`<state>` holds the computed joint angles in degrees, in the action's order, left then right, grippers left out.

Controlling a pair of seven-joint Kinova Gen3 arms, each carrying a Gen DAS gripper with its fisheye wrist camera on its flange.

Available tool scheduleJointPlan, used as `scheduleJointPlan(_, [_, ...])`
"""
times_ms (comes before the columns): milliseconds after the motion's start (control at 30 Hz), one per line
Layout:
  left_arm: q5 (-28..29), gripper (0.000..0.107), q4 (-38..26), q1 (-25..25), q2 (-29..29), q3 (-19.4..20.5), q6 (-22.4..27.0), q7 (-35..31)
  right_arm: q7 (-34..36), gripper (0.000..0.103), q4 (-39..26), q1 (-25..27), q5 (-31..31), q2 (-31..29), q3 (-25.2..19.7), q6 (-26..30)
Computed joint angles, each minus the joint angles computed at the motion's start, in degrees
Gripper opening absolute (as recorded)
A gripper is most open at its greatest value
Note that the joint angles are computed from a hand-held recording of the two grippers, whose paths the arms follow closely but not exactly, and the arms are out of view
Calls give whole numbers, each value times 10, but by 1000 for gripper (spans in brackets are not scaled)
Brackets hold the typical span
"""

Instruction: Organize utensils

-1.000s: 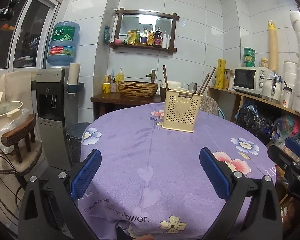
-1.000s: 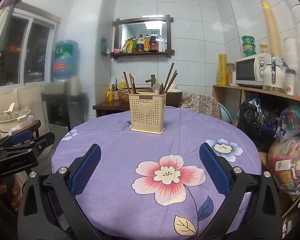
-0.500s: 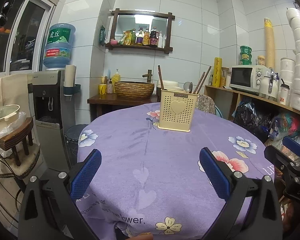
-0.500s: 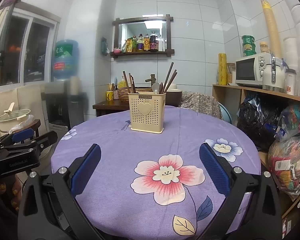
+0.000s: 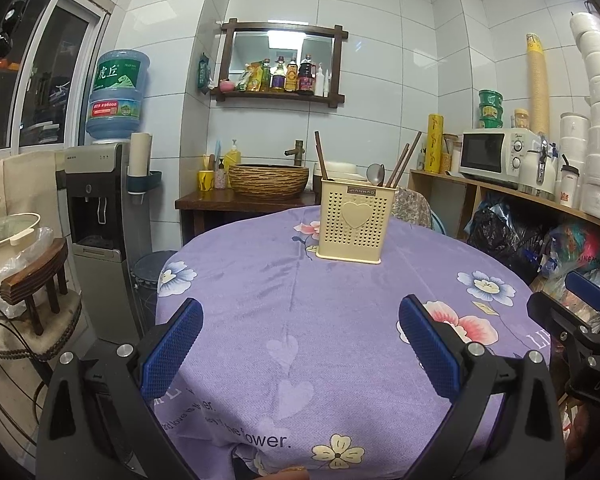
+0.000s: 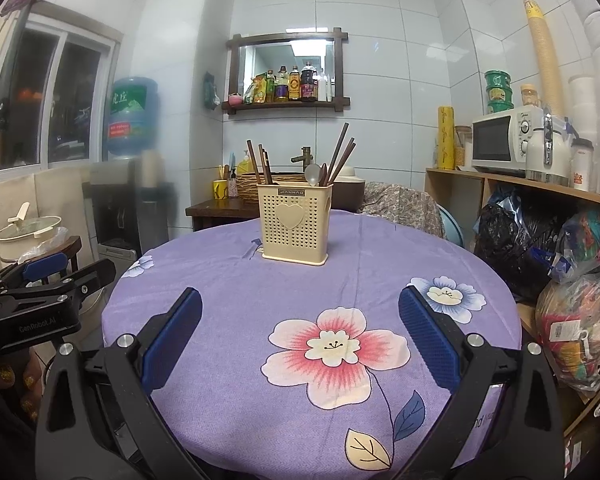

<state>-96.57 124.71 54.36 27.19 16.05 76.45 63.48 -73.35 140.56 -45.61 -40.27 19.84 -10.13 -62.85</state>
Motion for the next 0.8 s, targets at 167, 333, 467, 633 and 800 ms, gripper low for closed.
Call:
scheduleJointPlan(167, [1, 98, -1, 0, 0, 0, 0, -1, -3, 97, 1, 2, 5, 1, 0, 1])
scheduleJointPlan(333, [2, 98, -2, 1, 1, 0, 2, -1, -6, 97, 3, 5, 10, 2, 1, 2])
scheduleJointPlan(467, [1, 98, 0, 1, 0, 0, 2, 1, -7, 97, 3, 5, 11, 3, 2, 0])
scheduleJointPlan(633, [2, 98, 1, 0, -1, 0, 2, -1, -7, 97, 4, 5, 11, 4, 2, -1])
scheduleJointPlan(800, [1, 98, 0, 0, 0, 1, 2, 0, -8, 97, 4, 6, 13, 2, 2, 1])
